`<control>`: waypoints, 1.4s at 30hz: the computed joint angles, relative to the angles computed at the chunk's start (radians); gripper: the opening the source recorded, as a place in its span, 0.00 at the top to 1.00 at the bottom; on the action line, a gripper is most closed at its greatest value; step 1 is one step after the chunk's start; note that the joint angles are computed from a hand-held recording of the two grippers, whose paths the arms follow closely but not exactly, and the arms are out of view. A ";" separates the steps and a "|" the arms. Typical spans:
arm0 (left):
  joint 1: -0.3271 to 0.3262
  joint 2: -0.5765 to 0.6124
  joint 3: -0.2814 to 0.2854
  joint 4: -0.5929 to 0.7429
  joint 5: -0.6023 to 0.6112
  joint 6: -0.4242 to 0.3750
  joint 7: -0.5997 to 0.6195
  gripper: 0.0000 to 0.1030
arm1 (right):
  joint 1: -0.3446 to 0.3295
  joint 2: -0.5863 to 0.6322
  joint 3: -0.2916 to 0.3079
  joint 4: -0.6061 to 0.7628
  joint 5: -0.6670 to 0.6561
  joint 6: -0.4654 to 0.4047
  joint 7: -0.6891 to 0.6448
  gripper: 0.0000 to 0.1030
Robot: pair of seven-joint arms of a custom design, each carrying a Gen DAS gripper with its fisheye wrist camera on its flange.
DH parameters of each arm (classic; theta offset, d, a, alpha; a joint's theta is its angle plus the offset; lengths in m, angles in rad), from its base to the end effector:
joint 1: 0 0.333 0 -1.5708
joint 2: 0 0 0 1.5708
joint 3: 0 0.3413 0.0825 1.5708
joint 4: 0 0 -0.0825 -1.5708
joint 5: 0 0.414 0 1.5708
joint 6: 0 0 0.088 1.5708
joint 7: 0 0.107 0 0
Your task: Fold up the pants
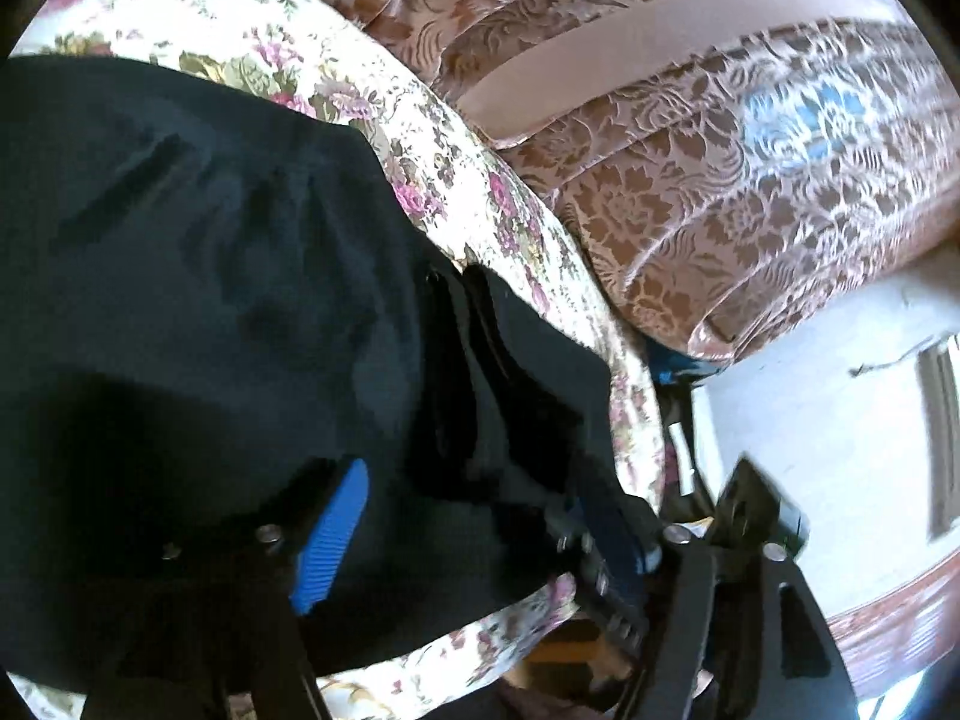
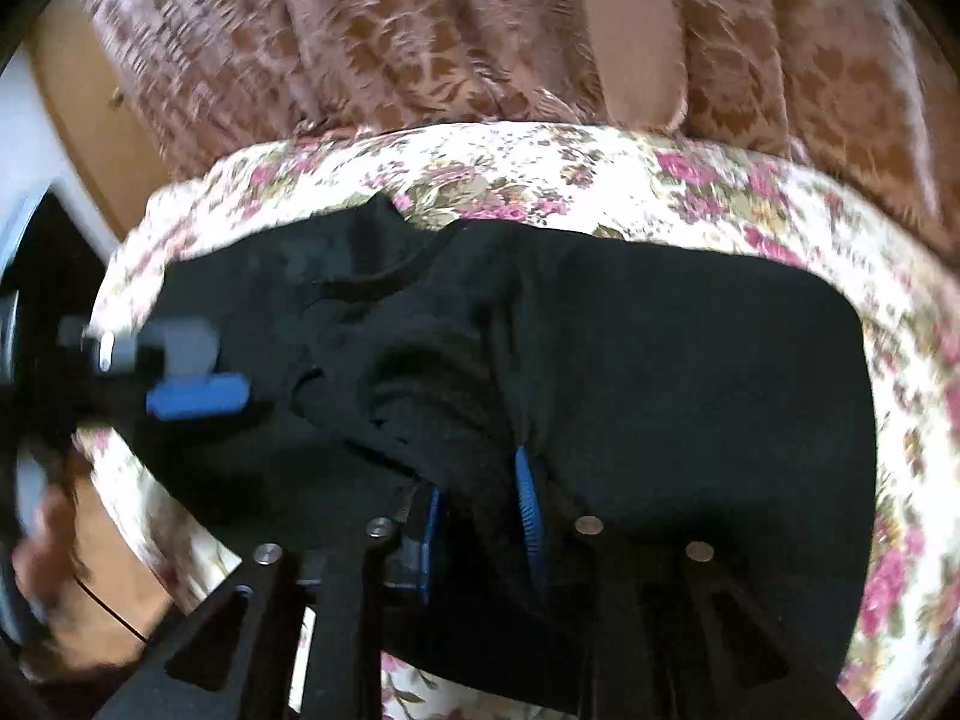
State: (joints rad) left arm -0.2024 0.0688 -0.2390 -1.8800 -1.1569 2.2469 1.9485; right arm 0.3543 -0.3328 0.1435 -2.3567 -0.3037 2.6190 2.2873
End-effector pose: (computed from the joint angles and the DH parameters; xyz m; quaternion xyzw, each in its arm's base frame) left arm 0.5713 -0.2947 0.5327 0.5590 -0.6652 0.4178 0.2655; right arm 0.4405 0.2533 0.5331 -0.6731 0.6691 -0.1821 0.2571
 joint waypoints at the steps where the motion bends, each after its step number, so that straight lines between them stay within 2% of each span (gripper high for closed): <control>1: 0.003 0.016 0.000 0.015 -0.029 -0.015 0.001 0.22 | -0.001 -0.007 0.005 -0.003 -0.015 -0.004 -0.010 0.71; 6: 0.011 0.106 -0.020 0.101 -0.078 -0.082 -0.047 0.16 | 0.026 -0.065 -0.014 -0.050 0.015 0.013 -0.078 0.69; 9: 0.005 0.162 -0.040 0.156 -0.034 -0.096 -0.092 0.15 | 0.037 -0.077 -0.021 -0.071 0.036 0.031 -0.121 0.65; 12: -0.012 0.206 -0.051 0.219 0.077 -0.099 -0.168 0.18 | 0.009 -0.069 0.022 -0.062 -0.026 0.002 -0.109 0.64; 14: -0.024 0.233 -0.054 0.269 0.173 -0.119 -0.223 0.29 | 0.023 -0.079 0.013 -0.067 -0.017 -0.001 -0.126 0.64; 15: -0.029 0.242 -0.054 0.287 0.222 -0.129 -0.246 0.44 | 0.037 -0.094 0.000 -0.080 0.006 0.012 -0.138 0.64; 16: -0.045 0.250 -0.049 0.309 0.301 -0.132 -0.280 0.66 | 0.056 -0.125 -0.023 -0.104 0.048 0.026 -0.151 0.65; 17: -0.050 0.251 -0.051 0.317 0.341 -0.129 -0.281 0.75 | 0.062 -0.157 -0.033 -0.127 0.074 0.036 -0.148 0.66; 19: -0.043 0.234 -0.064 0.303 0.347 -0.108 -0.242 0.80 | 0.043 -0.251 -0.033 -0.191 0.109 0.040 -0.091 0.66; 22: -0.031 0.205 -0.082 0.289 0.294 -0.079 -0.184 0.81 | -0.015 -0.413 -0.002 -0.285 0.117 -0.015 0.039 0.66; 25: -0.025 0.193 -0.092 0.304 0.236 -0.080 -0.147 0.81 | -0.061 -0.553 0.037 -0.348 0.107 -0.156 0.168 0.65; 28: -0.026 0.188 -0.101 0.340 0.187 -0.092 -0.100 0.82 | -0.057 -0.616 0.027 -0.393 0.122 -0.219 0.255 0.64; 30: -0.027 0.184 -0.105 0.359 0.161 -0.102 -0.076 0.82 | -0.054 -0.622 0.025 -0.402 0.118 -0.219 0.293 0.64; 33: -0.027 0.183 -0.108 0.386 0.123 -0.124 -0.052 0.83 | -0.064 -0.606 0.031 -0.407 0.101 -0.174 0.352 0.64; 39: -0.042 0.212 -0.122 0.481 0.083 -0.152 -0.038 0.86 | -0.130 -0.528 0.064 -0.375 0.037 -0.099 0.495 0.63; 42: -0.045 0.228 -0.133 0.525 0.054 -0.157 -0.037 0.87 | -0.162 -0.477 0.094 -0.330 -0.024 -0.173 0.529 0.63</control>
State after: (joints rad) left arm -0.2474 0.2963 -0.3716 -1.3553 -1.1033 2.0901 1.9112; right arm 0.1927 -0.8093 0.2372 -2.6863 -0.3273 2.4456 2.8164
